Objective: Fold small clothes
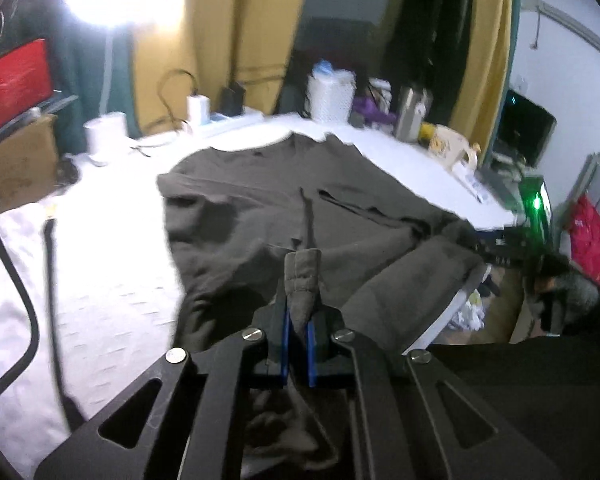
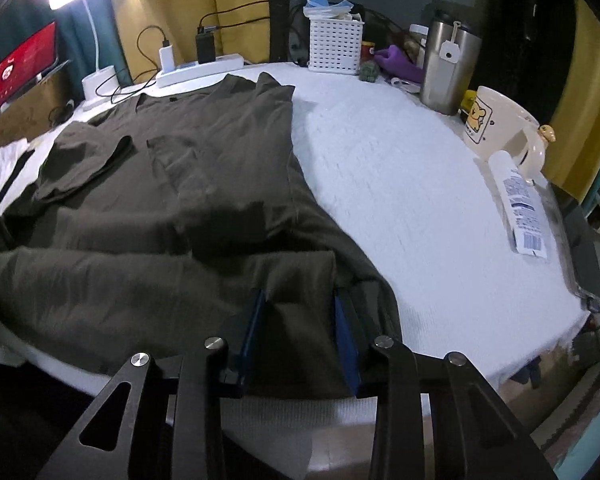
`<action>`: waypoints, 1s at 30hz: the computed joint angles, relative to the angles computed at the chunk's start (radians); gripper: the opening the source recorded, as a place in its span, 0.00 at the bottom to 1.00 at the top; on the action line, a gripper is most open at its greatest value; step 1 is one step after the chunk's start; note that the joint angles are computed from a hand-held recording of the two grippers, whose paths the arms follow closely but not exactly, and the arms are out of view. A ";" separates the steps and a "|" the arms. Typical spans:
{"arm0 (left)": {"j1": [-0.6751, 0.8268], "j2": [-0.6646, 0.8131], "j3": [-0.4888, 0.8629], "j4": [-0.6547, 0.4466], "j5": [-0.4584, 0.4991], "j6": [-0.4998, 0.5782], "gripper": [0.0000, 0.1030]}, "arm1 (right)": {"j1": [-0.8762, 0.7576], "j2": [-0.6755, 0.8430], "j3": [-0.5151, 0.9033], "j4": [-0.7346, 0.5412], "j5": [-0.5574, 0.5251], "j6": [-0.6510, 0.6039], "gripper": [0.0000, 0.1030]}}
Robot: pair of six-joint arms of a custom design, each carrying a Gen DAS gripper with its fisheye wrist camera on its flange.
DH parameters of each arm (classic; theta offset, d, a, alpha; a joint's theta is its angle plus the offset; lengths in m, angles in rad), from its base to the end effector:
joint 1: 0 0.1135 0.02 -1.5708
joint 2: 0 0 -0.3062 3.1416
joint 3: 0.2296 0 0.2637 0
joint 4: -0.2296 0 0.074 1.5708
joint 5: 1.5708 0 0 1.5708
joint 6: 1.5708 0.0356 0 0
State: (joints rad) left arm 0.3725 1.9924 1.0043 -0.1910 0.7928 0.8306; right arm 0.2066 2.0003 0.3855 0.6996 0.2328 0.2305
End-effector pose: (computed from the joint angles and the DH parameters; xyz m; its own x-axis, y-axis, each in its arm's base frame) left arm 0.3581 0.1127 0.1200 -0.5822 0.3289 -0.7436 0.6342 0.7560 -0.1622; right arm 0.2585 0.0458 0.0466 -0.7695 0.0659 -0.6353 0.1170 0.9924 -0.0388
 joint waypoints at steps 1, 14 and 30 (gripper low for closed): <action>0.024 -0.006 0.007 -0.015 0.015 0.005 0.04 | 0.008 -0.002 -0.011 0.008 0.009 -0.002 0.35; 0.195 0.016 0.109 -0.099 0.088 0.003 0.04 | -0.026 -0.098 -0.081 0.064 0.001 -0.047 0.89; 0.230 -0.014 0.101 -0.032 0.230 -0.044 0.04 | -0.001 0.029 -0.021 0.088 -0.115 -0.059 0.46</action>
